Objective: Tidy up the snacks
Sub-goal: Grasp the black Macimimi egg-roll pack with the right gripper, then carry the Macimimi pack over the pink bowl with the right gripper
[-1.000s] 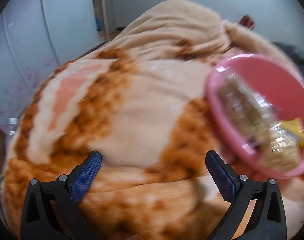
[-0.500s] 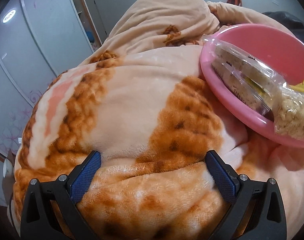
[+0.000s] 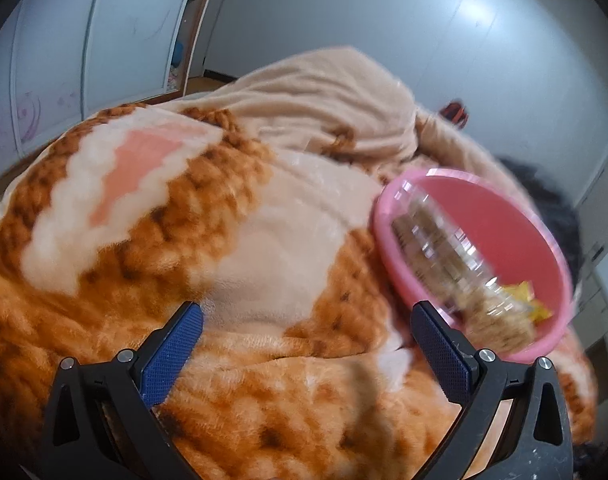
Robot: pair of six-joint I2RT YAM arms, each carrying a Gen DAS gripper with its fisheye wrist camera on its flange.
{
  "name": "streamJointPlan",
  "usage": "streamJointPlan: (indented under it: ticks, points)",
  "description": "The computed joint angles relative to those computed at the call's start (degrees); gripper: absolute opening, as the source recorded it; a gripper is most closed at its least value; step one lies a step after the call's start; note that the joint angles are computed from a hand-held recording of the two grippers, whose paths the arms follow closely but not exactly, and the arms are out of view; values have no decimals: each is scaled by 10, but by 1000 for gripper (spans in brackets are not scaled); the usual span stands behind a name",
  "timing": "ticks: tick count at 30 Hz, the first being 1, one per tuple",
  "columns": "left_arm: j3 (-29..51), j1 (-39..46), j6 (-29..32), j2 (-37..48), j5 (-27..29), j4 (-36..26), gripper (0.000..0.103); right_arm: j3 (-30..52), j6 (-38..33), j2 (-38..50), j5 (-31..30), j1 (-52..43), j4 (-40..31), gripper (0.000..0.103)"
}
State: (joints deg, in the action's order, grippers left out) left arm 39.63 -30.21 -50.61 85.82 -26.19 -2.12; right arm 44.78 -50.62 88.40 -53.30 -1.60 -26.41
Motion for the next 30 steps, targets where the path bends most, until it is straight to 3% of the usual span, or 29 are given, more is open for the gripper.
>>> streamJointPlan:
  ticks: [4, 8, 11, 13, 15, 17, 19, 22, 25, 27, 30]
  points:
    - [110, -16, 13, 83, -34, -132, 103, 26, -11, 39, -53, -24, -22, 82]
    - [189, -28, 22, 147, -63, -227, 103, 32, 47, 51, -120, -63, 11, 82]
    - [174, -25, 20, 140, -55, -195, 103, 41, 138, 61, -168, -90, 70, 82]
    - [137, -17, 19, 117, -35, -134, 103, 38, 298, 59, -171, -98, 201, 82]
    - [109, -6, 25, 99, -17, -91, 103, 29, 456, 50, -104, -85, 345, 82]
    - [96, 0, 29, 93, -4, -63, 103, 48, 520, 53, 5, -52, 390, 82]
    - [93, 6, 38, 92, 4, -55, 103, 117, 516, 93, 104, -3, 364, 82]
    - [88, 11, 51, 88, 10, -54, 103, 235, 454, 174, 241, 73, 288, 82]
    - [87, 10, 52, 87, 10, -53, 103, 296, 410, 231, 330, 119, 254, 83]
    - [88, 8, 48, 89, 7, -54, 103, 271, 412, 232, 382, 133, 297, 84]
    - [85, 3, 42, 86, 3, -57, 103, 173, 426, 186, 361, 117, 405, 88]
